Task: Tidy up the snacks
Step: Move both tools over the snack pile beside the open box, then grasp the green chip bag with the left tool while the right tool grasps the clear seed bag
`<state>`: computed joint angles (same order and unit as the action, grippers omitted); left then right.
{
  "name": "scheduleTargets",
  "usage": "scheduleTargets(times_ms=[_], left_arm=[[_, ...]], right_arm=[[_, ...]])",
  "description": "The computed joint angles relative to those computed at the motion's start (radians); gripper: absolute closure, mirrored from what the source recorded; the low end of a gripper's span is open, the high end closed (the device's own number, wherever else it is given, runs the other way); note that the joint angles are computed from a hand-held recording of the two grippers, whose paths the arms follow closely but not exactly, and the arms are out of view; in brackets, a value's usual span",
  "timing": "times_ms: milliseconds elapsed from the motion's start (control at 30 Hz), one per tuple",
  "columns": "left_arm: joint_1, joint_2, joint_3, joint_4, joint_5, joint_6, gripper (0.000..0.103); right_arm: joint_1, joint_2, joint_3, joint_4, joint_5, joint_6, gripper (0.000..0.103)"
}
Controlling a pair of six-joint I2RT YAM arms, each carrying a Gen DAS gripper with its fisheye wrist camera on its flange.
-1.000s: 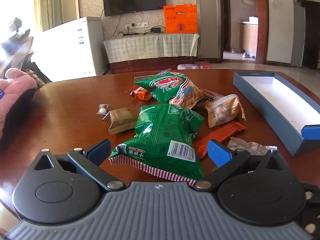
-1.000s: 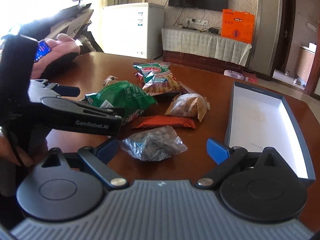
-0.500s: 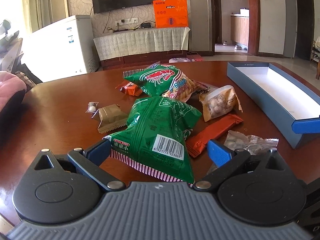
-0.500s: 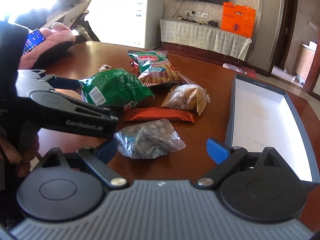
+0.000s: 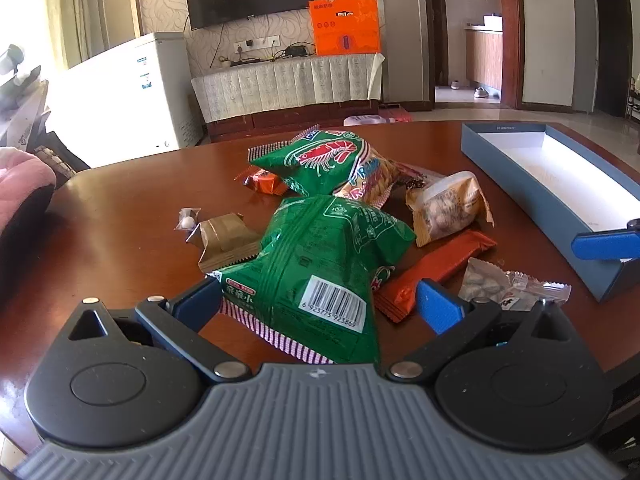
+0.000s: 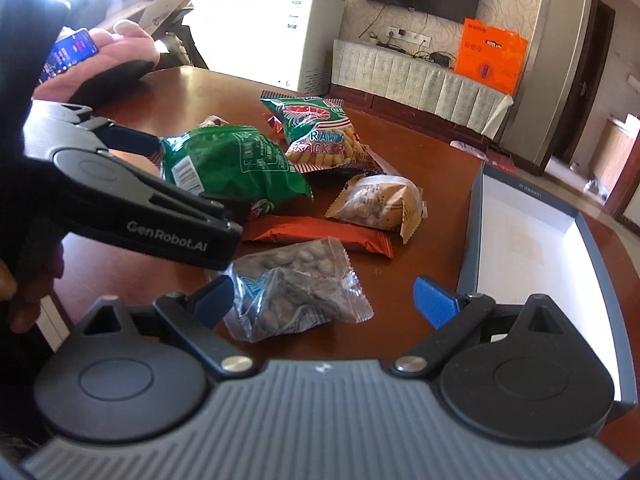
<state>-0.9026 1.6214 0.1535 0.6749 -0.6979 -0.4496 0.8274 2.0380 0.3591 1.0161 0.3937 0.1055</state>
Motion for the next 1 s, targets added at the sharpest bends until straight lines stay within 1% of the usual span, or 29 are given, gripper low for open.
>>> scheduleTargets(times_ms=[167,367,533,567,600,633,667,733,800,833,900,967,1000], left_arm=[[0.017,0.027,0.004,0.032,0.018,0.013,0.000],[0.029,0.059,0.003,0.067,0.036,0.020,0.000],[0.051,0.066,0.008,0.076,0.077,0.033,0.000],[0.055,0.069,0.006,0.087,0.085,0.037,0.000],[0.062,0.073,0.003,0.096,0.097,0.042,0.000],[0.068,0.074,0.002,0.101,0.108,0.048,0.002],[0.067,0.075,0.004,0.099,0.114,0.046,0.006],[0.087,0.069,0.015,0.065,0.161,0.046,0.034],[0.119,0.071,0.019,0.055,0.227,0.038,0.038],[0.126,0.074,0.013,0.072,0.240,0.042,0.041],[0.129,0.069,0.011,0.078,0.249,0.053,0.042],[0.134,0.072,0.010,0.088,0.262,0.066,0.045],[0.132,0.074,0.009,0.092,0.260,0.073,0.052]], right_arm=[[-0.008,0.008,0.024,-0.020,-0.012,-0.015,0.005],[-0.014,0.000,0.029,-0.034,-0.025,-0.001,0.005],[-0.017,-0.007,0.034,-0.052,-0.043,0.004,0.005],[-0.017,-0.009,0.033,-0.054,-0.044,0.005,0.006],[-0.019,-0.011,0.034,-0.056,-0.047,0.007,0.011],[-0.027,-0.013,0.035,-0.060,-0.066,0.009,0.017],[-0.038,-0.022,0.036,-0.073,-0.098,0.017,0.028],[-0.042,-0.023,0.035,-0.076,-0.108,0.025,0.028],[-0.044,-0.028,0.037,-0.086,-0.113,0.031,0.029],[-0.042,-0.032,0.037,-0.090,-0.111,0.032,0.029],[-0.042,-0.036,0.035,-0.092,-0.112,0.033,0.030],[-0.050,-0.045,0.027,-0.091,-0.121,0.037,0.034],[-0.055,-0.052,0.025,-0.094,-0.124,0.038,0.038]])
